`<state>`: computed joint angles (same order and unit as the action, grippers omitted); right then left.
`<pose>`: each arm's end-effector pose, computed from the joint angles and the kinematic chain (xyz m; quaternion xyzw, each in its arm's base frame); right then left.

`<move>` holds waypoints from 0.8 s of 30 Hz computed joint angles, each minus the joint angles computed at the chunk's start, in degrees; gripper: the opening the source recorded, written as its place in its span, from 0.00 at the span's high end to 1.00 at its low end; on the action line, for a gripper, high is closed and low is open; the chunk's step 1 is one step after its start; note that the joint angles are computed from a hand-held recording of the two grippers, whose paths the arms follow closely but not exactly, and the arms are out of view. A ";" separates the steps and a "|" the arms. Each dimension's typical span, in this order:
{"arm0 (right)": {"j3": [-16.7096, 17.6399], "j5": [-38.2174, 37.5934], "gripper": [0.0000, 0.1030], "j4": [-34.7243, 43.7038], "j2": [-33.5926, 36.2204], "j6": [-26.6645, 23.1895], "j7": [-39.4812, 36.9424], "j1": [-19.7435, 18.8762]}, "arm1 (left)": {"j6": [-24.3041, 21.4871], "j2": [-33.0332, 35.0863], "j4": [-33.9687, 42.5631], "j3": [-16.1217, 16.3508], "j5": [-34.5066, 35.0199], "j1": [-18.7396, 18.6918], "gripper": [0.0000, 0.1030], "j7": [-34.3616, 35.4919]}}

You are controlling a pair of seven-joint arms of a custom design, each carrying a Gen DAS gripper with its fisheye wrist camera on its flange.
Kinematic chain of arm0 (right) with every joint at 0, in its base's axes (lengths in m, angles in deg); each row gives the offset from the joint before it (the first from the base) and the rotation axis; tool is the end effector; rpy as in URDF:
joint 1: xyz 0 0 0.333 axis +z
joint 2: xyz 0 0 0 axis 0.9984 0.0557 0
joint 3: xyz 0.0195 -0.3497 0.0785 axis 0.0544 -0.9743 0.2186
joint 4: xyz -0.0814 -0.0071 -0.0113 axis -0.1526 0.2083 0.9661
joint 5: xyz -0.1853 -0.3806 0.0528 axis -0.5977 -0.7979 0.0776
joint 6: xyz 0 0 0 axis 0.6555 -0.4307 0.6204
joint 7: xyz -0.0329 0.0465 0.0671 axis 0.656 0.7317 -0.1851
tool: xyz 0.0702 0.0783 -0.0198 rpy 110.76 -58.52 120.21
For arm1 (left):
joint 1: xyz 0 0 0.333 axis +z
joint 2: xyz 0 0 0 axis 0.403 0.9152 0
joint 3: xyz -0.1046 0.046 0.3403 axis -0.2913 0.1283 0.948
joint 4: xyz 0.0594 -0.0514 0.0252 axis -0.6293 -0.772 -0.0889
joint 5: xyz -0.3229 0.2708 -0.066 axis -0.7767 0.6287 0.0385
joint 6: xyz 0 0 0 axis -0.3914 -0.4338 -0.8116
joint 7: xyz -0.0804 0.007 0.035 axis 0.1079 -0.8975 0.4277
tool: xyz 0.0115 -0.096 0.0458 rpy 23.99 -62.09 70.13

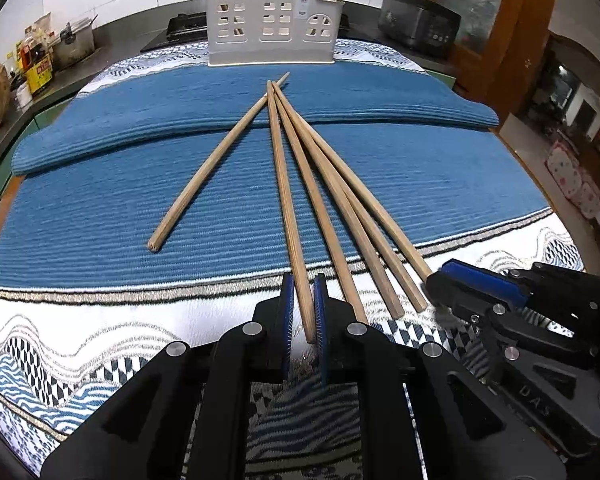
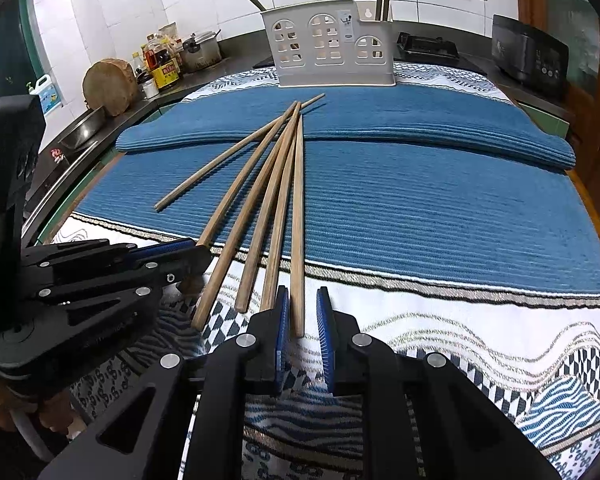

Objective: Organize utensils
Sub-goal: 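Return to the chopsticks and close the right tool on one while the left grasps another, then lift both held chopsticks upright and carry them over the white holder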

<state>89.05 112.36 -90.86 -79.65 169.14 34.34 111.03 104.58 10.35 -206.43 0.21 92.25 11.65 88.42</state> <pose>0.5027 0.2655 0.4404 -0.8434 0.4162 -0.0662 0.3333 0.4561 -0.2746 0.4388 -0.7438 0.5860 -0.2409 0.2129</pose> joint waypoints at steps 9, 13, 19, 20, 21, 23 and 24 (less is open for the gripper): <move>0.75 -4.76 0.89 0.99 1.49 1.90 3.06 0.23 | 2.12 -0.01 -0.74 0.26 2.77 0.94 0.92 -2.81; 0.79 -4.05 0.90 1.11 1.80 2.35 2.68 0.24 | 2.46 0.12 -0.82 0.39 2.88 0.79 0.90 -0.28; 0.79 -1.64 0.93 1.44 1.60 1.83 1.19 0.16 | 5.06 -0.02 -1.44 1.08 0.15 1.13 0.93 2.04; 0.81 -1.22 0.93 1.28 1.30 2.23 0.60 0.21 | 5.43 -0.15 -1.63 1.11 -0.23 1.19 0.94 2.46; 0.84 -0.76 0.93 0.92 0.72 2.90 -0.23 0.32 | 5.80 -0.34 -1.83 1.14 -0.53 1.31 0.94 2.77; 0.67 0.65 0.93 0.54 -0.29 3.54 -1.93 0.62 | 6.25 -0.97 -2.19 0.88 -0.09 1.79 0.94 2.73; 0.57 1.33 0.93 0.31 -0.78 3.84 -2.57 0.82 | 6.39 -1.36 -2.36 0.67 0.44 2.10 0.94 2.39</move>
